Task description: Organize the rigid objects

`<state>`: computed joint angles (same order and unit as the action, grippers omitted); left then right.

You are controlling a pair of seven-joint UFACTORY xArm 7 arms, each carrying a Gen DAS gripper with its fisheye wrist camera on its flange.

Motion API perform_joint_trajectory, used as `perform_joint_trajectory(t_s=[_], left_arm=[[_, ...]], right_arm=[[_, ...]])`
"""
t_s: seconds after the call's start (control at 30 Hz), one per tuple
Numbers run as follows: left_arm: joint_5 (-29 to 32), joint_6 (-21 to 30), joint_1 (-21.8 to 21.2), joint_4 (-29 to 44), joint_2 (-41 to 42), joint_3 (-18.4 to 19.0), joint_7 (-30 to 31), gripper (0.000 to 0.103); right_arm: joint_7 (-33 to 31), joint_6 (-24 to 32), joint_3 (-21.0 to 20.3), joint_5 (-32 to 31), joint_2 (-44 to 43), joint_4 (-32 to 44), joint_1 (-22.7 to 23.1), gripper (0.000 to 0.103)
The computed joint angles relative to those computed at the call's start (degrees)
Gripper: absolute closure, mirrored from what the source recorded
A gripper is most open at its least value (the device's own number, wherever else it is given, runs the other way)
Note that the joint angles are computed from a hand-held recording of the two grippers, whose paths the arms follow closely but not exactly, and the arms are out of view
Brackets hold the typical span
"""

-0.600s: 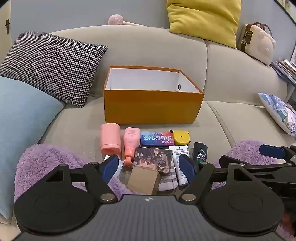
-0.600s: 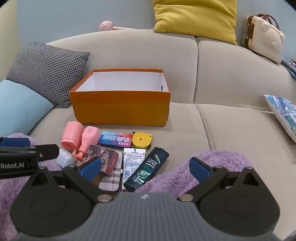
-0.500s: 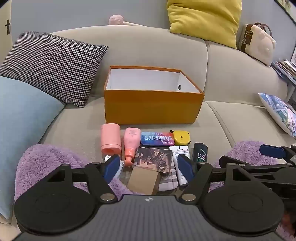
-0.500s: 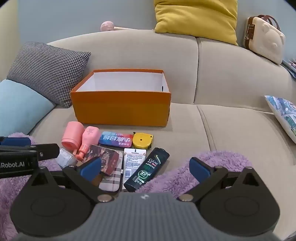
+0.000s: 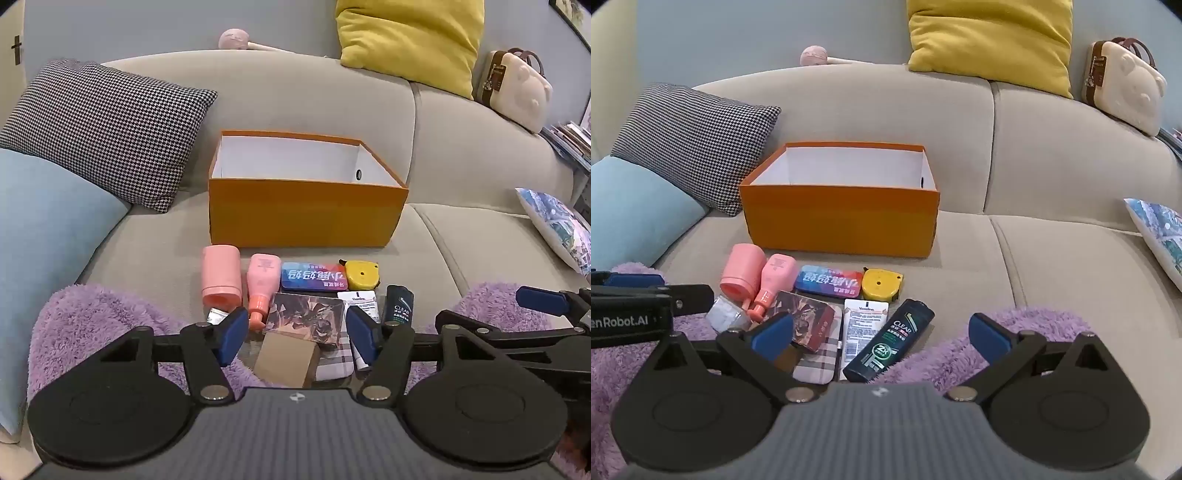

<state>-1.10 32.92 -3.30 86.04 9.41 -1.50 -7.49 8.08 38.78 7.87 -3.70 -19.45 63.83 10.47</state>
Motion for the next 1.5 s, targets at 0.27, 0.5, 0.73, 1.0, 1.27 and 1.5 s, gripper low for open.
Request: perform_joint_trajectory(t_s=[0.27,0.5,0.73,1.0,1.27,1.5], left_arm=[[-0.1,-0.2,0.0,0.0,0.0,0.0,-0.1,0.031],[0.2,-0.7,-0.1,-0.4,-0.2,0.1,-0.4,0.031],[0.2,-1.3,-0.1,-1.1,-0.7,0.1,-0.4,0.034],[0.2,-1.3,-0.1,-1.1,-0.7,0.0,-0.5,0.038],[0.3,-1.3,-0.1,-1.0,-0.6,0.0,-0.7,0.041],[0.1,-1.4,0.0,-1.5,-0.9,0.1,-0.9,0.043]], right_arm=[[0.5,0.4,0.0,0.1,0.3,0.7,0.0,0.002],[-0.6,0.4,-0.1,0.6,0.1,0.4,0.4,0.002],[-0.9,0.0,-0.2,0.7,-0.1,-0.1,0.4,0.002],[-1.0,0.2,-0.1,0.6,-0.1,-0.2,0.3,0.002],[-0.6,0.3,0.1,0.1,0.0,-0.3,0.3,0.002],[-0.7,0.2,0.0,0.2,0.0,-0.4,0.4,0.002]])
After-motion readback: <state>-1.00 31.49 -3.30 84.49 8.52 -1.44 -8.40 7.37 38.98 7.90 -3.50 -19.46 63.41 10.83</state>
